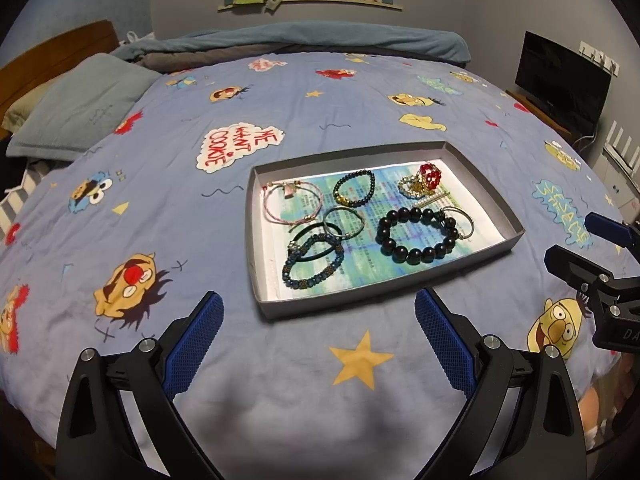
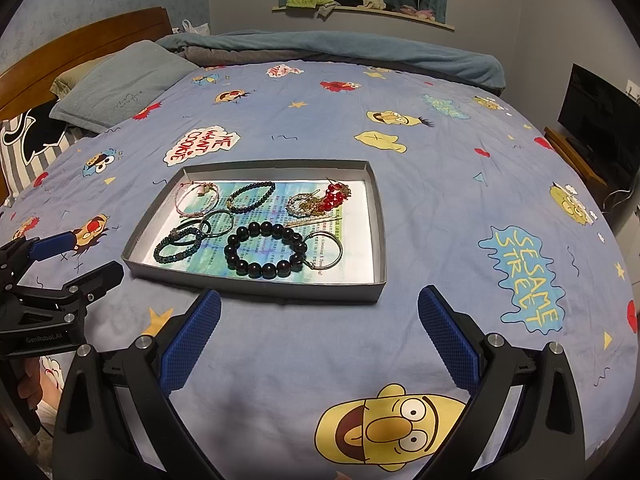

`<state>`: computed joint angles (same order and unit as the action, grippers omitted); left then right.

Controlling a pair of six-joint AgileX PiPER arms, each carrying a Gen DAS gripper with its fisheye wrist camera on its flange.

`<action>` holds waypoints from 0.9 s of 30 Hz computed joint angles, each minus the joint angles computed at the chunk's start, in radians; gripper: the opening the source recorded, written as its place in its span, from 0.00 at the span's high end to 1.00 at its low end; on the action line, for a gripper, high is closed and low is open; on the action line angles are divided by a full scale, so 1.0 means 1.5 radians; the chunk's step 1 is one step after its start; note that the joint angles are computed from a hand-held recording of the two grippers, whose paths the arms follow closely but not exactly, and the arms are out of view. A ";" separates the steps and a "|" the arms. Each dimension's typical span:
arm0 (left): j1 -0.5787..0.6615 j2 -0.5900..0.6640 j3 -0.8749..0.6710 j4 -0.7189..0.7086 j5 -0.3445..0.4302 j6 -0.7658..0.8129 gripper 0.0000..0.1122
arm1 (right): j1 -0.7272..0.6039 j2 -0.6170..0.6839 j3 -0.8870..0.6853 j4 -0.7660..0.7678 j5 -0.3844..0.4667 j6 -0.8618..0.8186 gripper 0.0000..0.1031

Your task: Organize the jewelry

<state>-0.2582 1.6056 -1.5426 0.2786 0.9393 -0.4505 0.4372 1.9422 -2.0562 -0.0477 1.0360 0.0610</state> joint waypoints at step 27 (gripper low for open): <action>0.019 -0.025 0.039 -0.031 -0.062 0.044 0.15 | 0.000 -0.003 0.005 0.000 -0.002 -0.001 0.05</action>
<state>-0.2301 1.5682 -1.4845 0.2328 0.8461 -0.3842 0.4368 1.9383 -2.0490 -0.0472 1.0331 0.0594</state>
